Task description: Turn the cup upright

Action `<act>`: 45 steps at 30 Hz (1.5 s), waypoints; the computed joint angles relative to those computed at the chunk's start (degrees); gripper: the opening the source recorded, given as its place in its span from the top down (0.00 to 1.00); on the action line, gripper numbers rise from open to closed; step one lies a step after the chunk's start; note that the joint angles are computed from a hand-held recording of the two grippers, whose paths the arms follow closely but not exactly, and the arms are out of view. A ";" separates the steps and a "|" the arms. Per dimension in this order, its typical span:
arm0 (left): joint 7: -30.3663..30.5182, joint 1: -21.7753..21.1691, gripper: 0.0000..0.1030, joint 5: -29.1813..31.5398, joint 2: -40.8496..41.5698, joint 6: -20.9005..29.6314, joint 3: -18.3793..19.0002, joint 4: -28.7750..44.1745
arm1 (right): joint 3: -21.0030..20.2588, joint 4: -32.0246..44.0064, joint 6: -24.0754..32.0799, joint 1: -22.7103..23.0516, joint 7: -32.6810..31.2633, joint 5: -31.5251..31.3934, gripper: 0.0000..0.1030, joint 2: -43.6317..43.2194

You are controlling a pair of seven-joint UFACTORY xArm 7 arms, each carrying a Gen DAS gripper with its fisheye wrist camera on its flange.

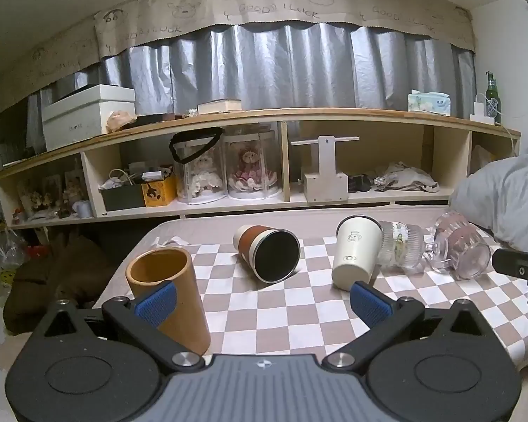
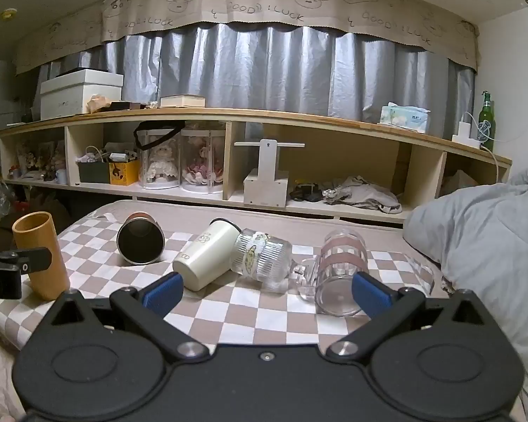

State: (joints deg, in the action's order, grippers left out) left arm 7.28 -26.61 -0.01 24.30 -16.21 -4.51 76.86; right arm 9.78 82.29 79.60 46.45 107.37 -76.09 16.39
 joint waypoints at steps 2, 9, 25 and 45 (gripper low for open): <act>0.08 -0.35 0.00 -0.27 -0.15 -0.17 0.34 -0.23 | 0.00 0.01 -0.13 -0.03 0.05 0.11 0.00 -0.02; -0.30 1.10 0.00 0.57 -0.15 0.70 -1.17 -0.01 | -0.04 0.19 -0.02 0.04 -0.18 0.19 0.00 0.12; -1.40 1.93 0.00 1.57 0.57 0.39 -1.95 0.06 | -0.21 0.28 -0.02 0.12 -0.27 0.22 0.00 0.31; -2.11 2.52 0.00 2.18 0.54 0.86 -2.39 0.28 | -0.23 0.25 -0.06 0.08 -0.39 0.30 0.00 0.35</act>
State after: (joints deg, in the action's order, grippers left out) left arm 5.17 -24.09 2.17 24.84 -15.35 -6.90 77.14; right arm 9.55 82.54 79.54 46.53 106.97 -75.79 16.74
